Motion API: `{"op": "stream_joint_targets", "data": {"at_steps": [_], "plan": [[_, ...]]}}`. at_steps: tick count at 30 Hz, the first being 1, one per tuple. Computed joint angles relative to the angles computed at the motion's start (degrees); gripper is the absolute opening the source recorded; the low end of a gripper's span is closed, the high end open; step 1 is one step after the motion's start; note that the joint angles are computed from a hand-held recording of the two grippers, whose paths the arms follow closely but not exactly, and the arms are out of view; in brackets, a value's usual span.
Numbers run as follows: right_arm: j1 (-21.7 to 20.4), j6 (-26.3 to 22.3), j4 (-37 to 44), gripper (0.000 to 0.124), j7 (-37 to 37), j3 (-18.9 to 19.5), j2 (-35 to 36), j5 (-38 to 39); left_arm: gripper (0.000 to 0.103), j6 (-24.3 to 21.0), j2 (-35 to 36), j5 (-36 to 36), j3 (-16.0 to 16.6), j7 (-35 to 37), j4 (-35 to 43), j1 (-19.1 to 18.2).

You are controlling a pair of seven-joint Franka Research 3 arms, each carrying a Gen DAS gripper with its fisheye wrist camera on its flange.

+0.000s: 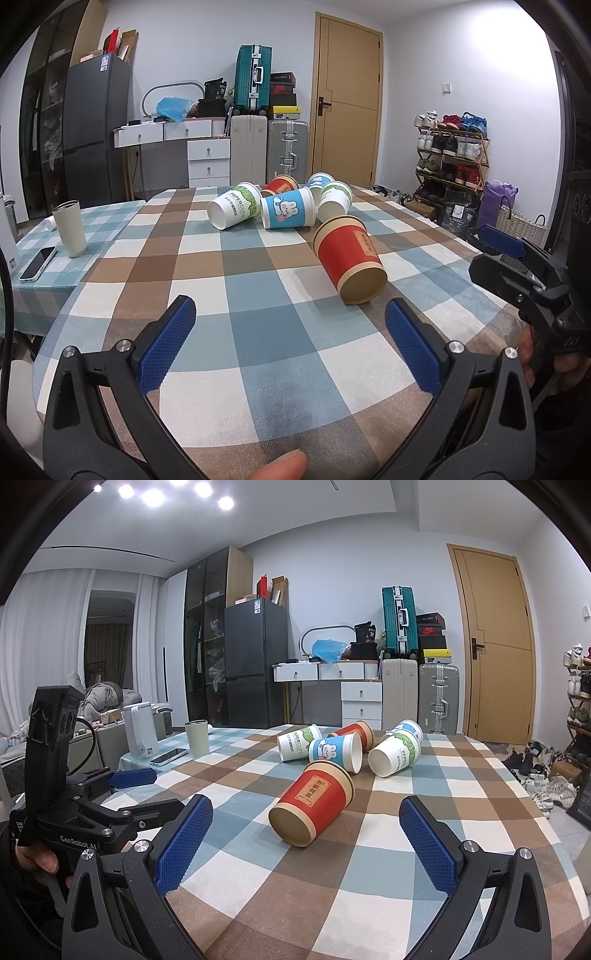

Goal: Flip cup upright

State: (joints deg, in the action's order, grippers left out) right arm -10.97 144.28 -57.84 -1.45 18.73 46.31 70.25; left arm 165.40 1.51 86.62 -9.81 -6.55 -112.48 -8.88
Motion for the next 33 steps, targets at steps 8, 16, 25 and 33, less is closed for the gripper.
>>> {"op": "stream_joint_targets", "data": {"at_steps": [8,16,25,33], "plan": [[-0.11,-0.01,-0.28,0.103,-0.12,-0.04,-0.2,0.22,0.102,-0.02,0.0,-0.1,0.01,0.1,-0.01,-0.01],[0.63,-0.32,1.98,0.103,1.98,-1.07,1.0,-1.49,0.102,0.01,0.01,-0.5,0.02,0.41,-0.04,-0.01],[0.18,-0.25,1.97,0.103,3.24,-0.61,0.87,-3.78,0.102,0.05,0.12,-1.32,-0.08,1.0,-0.22,-0.27],[0.59,0.1,3.84,0.103,5.92,-1.0,1.85,-6.35,0.102,0.56,1.85,-4.02,0.26,3.5,1.07,-0.76]]}}
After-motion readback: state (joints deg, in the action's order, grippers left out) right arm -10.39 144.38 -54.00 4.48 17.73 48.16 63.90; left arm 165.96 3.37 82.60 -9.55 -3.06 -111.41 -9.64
